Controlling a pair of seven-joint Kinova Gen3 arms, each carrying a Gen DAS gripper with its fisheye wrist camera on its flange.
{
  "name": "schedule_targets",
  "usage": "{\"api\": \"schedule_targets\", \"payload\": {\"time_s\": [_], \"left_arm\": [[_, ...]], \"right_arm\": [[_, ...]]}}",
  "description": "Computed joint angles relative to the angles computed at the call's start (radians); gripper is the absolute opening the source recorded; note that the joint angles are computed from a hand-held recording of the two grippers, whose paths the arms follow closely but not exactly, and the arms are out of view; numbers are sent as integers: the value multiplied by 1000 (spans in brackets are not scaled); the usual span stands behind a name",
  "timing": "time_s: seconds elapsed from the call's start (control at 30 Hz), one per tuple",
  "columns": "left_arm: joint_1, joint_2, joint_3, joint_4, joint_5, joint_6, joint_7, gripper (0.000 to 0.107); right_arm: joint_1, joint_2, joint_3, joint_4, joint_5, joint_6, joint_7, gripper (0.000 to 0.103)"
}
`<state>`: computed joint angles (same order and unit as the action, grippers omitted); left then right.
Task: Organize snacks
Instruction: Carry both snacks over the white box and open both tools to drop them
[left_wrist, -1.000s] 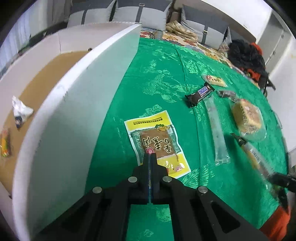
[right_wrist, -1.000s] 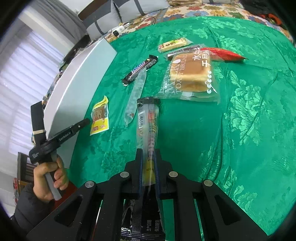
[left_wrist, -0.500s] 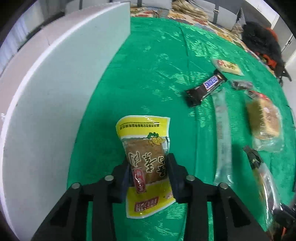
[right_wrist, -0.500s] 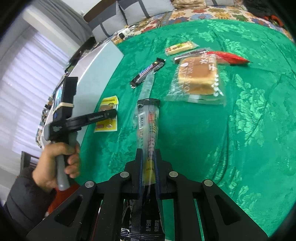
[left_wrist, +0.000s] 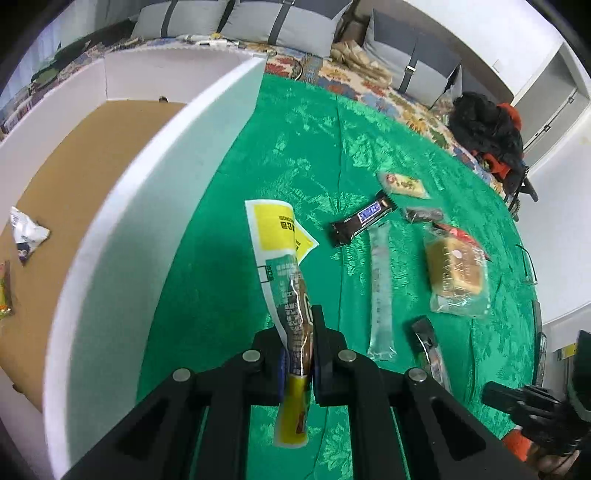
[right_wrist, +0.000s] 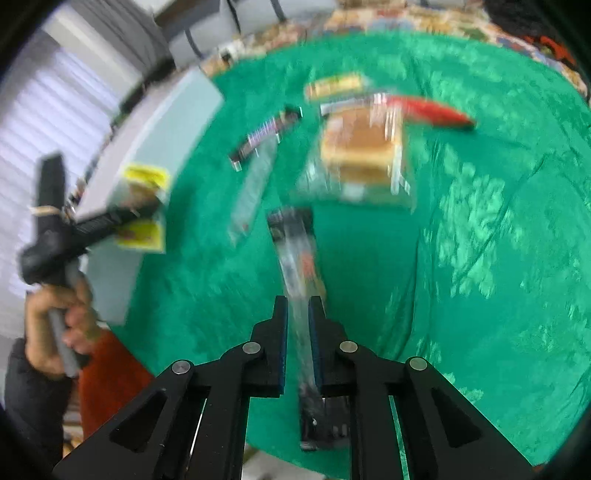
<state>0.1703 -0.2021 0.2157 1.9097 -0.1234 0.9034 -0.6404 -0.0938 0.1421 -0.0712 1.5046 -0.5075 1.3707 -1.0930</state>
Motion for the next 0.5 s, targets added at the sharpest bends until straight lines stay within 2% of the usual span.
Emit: {"api": "schedule_targets", "payload": {"time_s": [0.03,0.07,0.1,0.13,0.17,0.2,0.27,0.3,0.4,0.5], "left_arm": [[3,-13,5,-2,-5,9,1,9],[5,-27,9,-4,-7,19,-1,9],[7,-39,13,-5,-7,25,-3,9],[9,-54,19,-7,-5,32,-3,9],[9,-71,21,-8,-1,37,-5,9],[8,-87,18,-8,6,41,-13,9],[1,-136,13,-13,17,62,-31,9],[-4,-164,7,-19,21,80,-46,9],[-28,-251,-27,-47,33,145,-110,9],[-65,-331,-79,-83,30,220,-179,9]], "right_arm": [[-22,-3,2,5,24,-8,-9,27],[-62,-2,7,5,64,-13,-17,46],[-108,3,15,12,105,-19,-18,54],[-155,8,24,27,145,-38,-27,53],[-201,13,31,54,186,-74,-27,46],[-247,9,48,77,227,-111,-24,22],[-312,-16,85,83,267,-137,-50,13],[-316,-15,94,72,263,-126,-70,13],[-223,-48,65,27,165,-80,-46,13],[-84,-60,-40,-95,43,16,-70,13]]}}
